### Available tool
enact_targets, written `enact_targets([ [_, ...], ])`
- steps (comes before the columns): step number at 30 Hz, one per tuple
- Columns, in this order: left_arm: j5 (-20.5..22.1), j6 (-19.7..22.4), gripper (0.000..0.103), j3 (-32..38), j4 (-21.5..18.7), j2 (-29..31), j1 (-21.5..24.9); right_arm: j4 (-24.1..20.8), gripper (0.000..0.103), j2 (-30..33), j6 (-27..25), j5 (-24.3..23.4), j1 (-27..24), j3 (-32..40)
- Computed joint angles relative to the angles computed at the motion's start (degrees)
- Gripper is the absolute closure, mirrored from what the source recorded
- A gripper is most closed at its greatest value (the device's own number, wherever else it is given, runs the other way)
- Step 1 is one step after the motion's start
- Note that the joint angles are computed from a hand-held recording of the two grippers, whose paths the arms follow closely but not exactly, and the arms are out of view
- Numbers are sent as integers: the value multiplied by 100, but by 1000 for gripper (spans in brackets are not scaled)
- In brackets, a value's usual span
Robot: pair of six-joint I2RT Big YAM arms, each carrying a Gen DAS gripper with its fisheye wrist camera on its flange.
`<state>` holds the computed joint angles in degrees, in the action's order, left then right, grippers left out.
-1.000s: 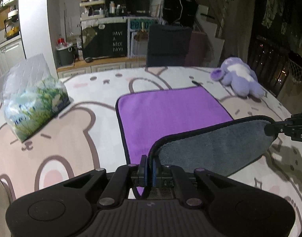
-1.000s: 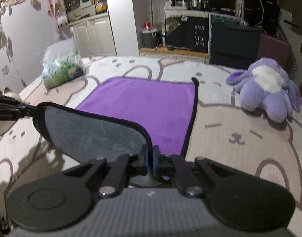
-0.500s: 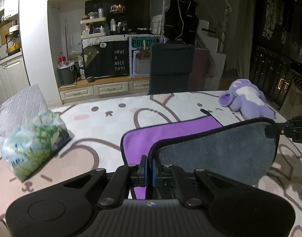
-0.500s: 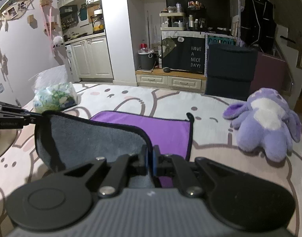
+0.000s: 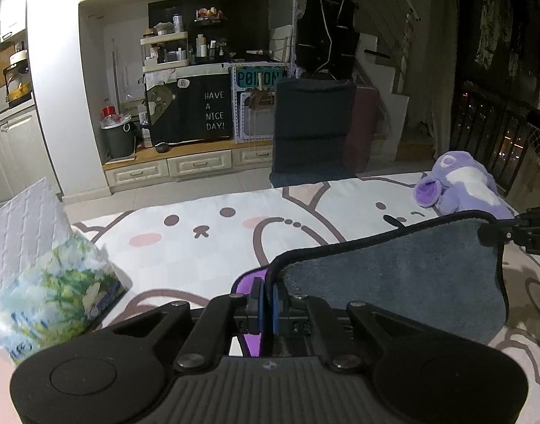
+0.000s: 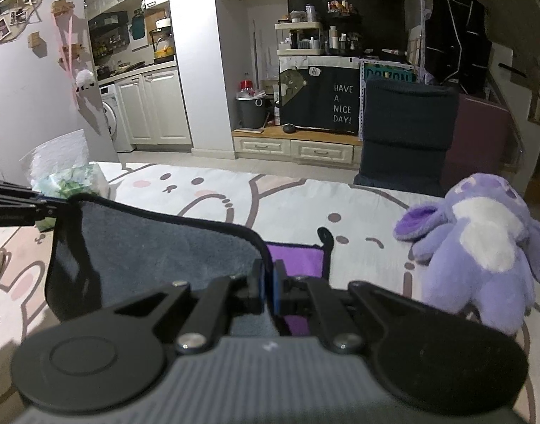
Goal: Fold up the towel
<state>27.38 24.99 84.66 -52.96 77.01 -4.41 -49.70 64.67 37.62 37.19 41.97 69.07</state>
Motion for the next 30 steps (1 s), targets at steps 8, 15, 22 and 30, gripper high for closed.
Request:
enact_targets([
  [8,-165,-44,98,257,109,354,-139,123,97,180,-297,-169,-307,126],
  [15,-296,-138,98,407,212,604,-242,164,97,359,-429,-305,-529,225],
  [22,-476,-155,98,562,185,895,-357,20,97,610,-459,-444,-676,373],
  [30,-668,-233,98,630,143,1133,-412,-27,97,858,-404,-571,-814,441],
])
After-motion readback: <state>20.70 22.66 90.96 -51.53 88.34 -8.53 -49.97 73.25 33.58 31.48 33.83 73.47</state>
